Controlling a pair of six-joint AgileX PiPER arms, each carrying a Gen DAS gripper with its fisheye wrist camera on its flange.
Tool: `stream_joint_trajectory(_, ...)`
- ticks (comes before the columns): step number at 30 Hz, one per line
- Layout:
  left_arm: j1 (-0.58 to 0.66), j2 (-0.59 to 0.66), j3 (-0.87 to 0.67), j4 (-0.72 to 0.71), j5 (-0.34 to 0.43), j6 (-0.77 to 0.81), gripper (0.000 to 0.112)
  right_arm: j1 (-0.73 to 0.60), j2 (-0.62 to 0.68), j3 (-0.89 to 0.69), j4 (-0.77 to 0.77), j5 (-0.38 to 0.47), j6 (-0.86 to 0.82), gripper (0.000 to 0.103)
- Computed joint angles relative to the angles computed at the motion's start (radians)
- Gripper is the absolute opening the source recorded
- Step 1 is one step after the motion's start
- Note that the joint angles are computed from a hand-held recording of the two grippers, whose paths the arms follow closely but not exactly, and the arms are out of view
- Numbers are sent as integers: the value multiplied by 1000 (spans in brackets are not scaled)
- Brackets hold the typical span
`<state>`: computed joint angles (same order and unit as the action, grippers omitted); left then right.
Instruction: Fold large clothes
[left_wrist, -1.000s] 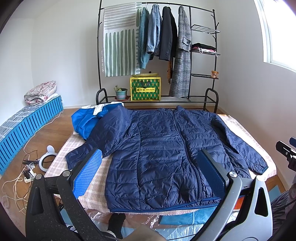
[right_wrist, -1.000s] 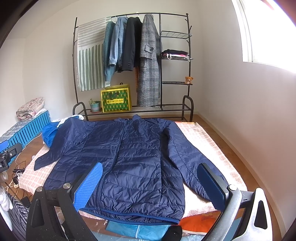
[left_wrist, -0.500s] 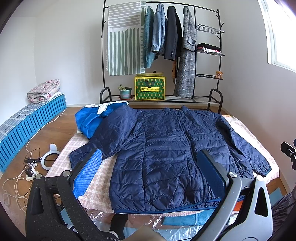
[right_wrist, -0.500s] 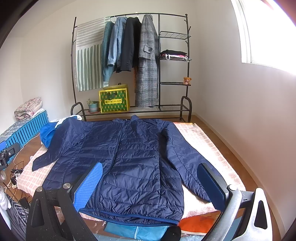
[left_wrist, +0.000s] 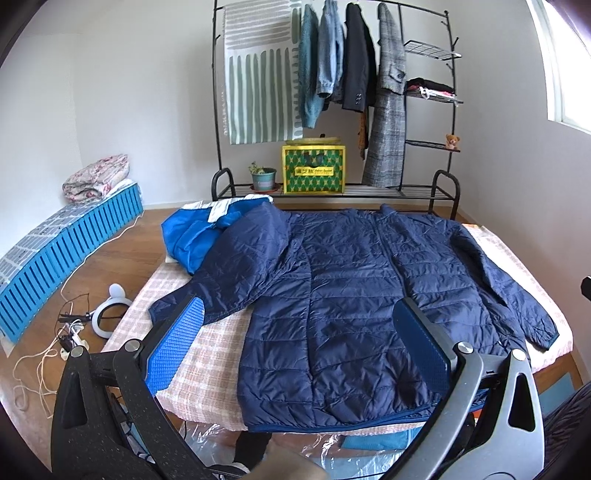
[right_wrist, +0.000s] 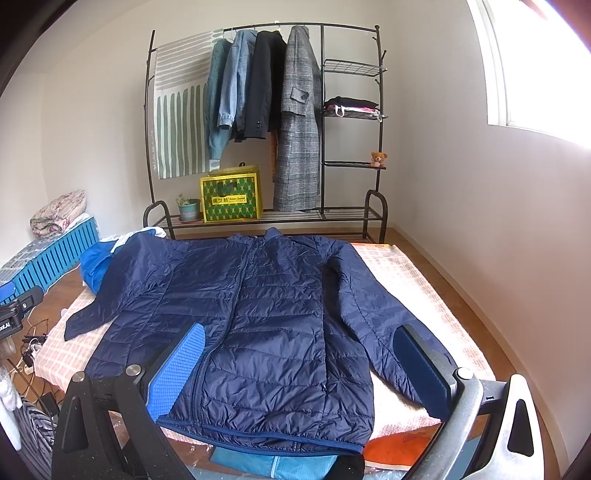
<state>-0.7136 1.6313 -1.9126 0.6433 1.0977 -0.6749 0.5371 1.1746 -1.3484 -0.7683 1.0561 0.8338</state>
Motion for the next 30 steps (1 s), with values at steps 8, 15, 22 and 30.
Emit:
stream_joint_trajectory(8,103,5,38,-67,-48,57,103,-20,66,-45,23,-42,-28,103)
stream_joint_trajectory(15,230,37,39,-152,-103,139,103,-42,161,-125,55,-88,-79,103)
stream_joint_trajectory(22,394,98,24,-251,-175,246,103,-69,319,-245,99,-171,-149,103)
stream_joint_trajectory(30,664,370,-259,-551,-43,438,103,-108,527,-369,199,-352,-284,103)
